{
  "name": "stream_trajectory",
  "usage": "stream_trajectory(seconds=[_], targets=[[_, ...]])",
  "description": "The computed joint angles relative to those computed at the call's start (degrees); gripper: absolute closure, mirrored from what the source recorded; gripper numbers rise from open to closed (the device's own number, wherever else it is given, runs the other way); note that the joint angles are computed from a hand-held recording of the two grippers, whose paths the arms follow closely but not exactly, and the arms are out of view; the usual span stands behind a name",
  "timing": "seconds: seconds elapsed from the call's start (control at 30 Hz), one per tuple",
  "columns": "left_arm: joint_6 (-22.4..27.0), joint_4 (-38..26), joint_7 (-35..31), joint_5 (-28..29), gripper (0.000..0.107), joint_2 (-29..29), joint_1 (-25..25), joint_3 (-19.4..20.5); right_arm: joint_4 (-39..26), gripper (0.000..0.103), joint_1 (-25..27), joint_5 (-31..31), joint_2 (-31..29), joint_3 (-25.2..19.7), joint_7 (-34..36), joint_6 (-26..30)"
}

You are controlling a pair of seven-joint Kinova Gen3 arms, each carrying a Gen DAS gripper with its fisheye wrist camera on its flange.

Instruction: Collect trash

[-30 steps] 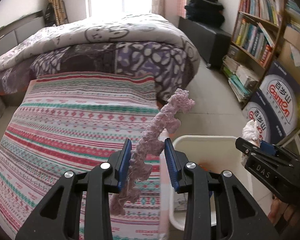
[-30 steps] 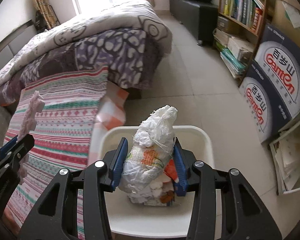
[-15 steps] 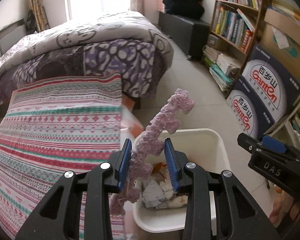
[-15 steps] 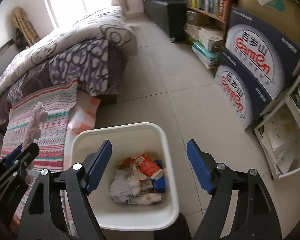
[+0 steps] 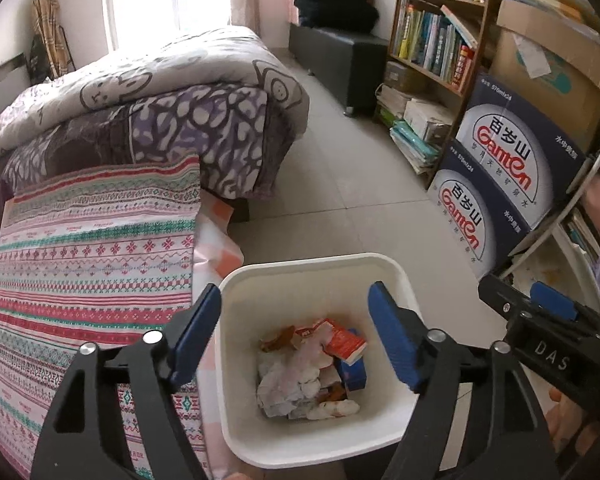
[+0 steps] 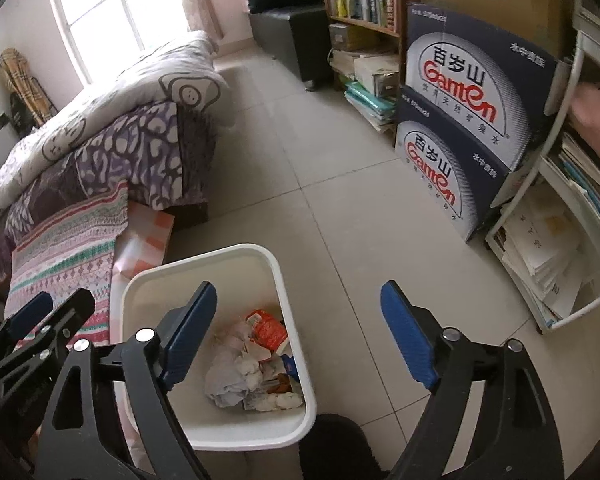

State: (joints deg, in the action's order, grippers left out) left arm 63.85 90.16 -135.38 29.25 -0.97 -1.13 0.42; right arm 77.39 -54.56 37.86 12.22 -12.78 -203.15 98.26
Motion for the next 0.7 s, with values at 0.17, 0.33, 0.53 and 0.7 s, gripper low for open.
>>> stream_trajectory(seconds=[0.17, 0.33, 0.53, 0.7], targets=[[-3.51, 2.94, 2.62, 1.93, 0.018, -2.37, -0.44, -0.88, -1.27, 0.017, -2.62, 2.83, 1.18, -0.08, -2.34, 4.67], [-12.06, 8.47, 2.71, -0.94, 0.011, -8.04, 0.53, -1.19, -4.24, 0.009, -7.21, 7.42, 4.55, 0.2, -2.12, 11.05], [-9.44, 10.1, 3.58, -0.6, 0.011, -11.13, 0.6, -6.54, -5.2, 0.007, -12.9, 10.24, 6.52, 1.12, -4.89, 15.03], [-9.03, 11.77, 4.52, -3.34, 0.011, -14.3, -0.1, -7.38, -5.5, 0.007, -15.93, 11.4, 6.86, 0.75, -7.43, 15.21]])
